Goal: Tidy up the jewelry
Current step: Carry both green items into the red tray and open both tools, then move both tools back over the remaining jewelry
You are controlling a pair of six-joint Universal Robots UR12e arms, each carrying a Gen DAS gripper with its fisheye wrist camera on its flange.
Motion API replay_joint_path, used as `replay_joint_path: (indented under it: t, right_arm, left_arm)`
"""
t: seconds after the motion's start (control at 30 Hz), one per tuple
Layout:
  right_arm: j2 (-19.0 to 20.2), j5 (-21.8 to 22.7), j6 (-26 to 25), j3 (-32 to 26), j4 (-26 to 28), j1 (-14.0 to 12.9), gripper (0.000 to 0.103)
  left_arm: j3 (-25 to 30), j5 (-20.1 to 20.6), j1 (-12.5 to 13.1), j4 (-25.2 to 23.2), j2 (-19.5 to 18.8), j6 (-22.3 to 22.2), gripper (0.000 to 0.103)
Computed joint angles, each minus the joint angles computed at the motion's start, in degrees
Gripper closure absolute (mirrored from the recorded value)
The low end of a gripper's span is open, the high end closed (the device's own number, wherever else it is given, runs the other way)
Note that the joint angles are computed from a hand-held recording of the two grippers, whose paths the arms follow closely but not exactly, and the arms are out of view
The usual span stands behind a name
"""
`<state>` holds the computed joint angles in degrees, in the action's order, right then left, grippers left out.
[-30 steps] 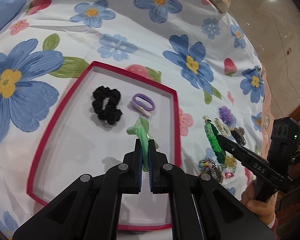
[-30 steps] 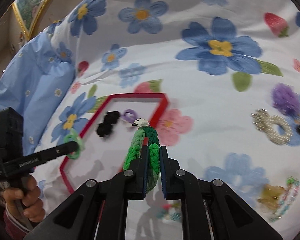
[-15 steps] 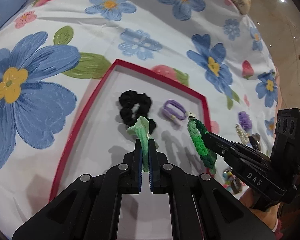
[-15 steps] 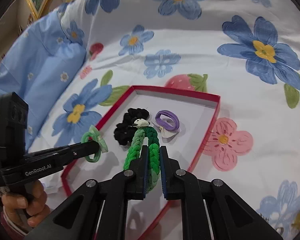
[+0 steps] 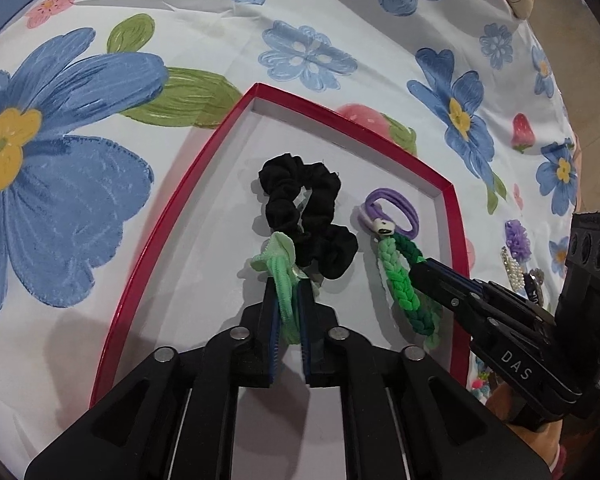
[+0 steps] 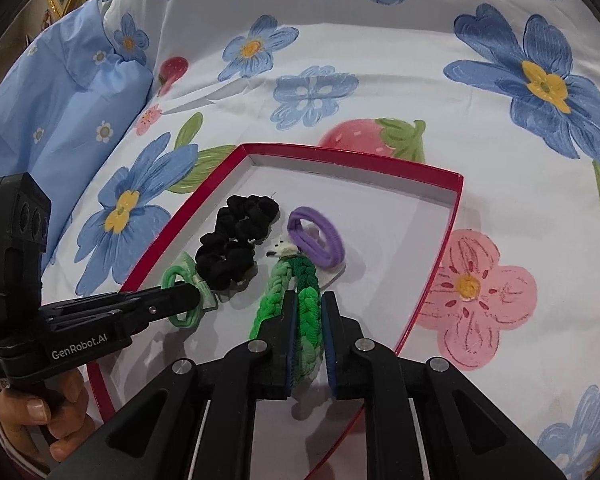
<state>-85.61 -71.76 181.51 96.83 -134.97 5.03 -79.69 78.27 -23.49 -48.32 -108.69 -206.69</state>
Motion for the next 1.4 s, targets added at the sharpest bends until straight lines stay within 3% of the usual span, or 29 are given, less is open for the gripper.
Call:
replay_joint_path:
  t: [0.13,0.37,0.9,1.07,1.4]
  right_arm:
    - [0.1,0.0,-0.1,-0.1,-0.1,0.0,0.089]
    - [-0.1,1.3,0.0,-0.2,0.7,-0.4,0.085]
    - [-4.2,4.8,2.4,2.5,-1.8,-2.4,0.069]
    - [-7.0,5.9,3.6,4.7,-3.3,-3.9,0.067]
    - [-14.3,5.4,4.1,10.0,-3.2,-8.3,0.064]
  left_arm:
    - [-0.2,0.0,0.1,-0.1,0.1,-0.4,0.089]
    - [-0.7,1.2,0.0,0.3,0.7,-0.9,0.067]
    - [-2.4,4.3,-1.1,1.5,3.6,-1.7,0.054]
    - [-2.5,4.9,-1.7,1.6,4.2,-1.4,0.050]
    - [-2.5,2.1,-3.8,3.0,4.9,-0.2,0.050]
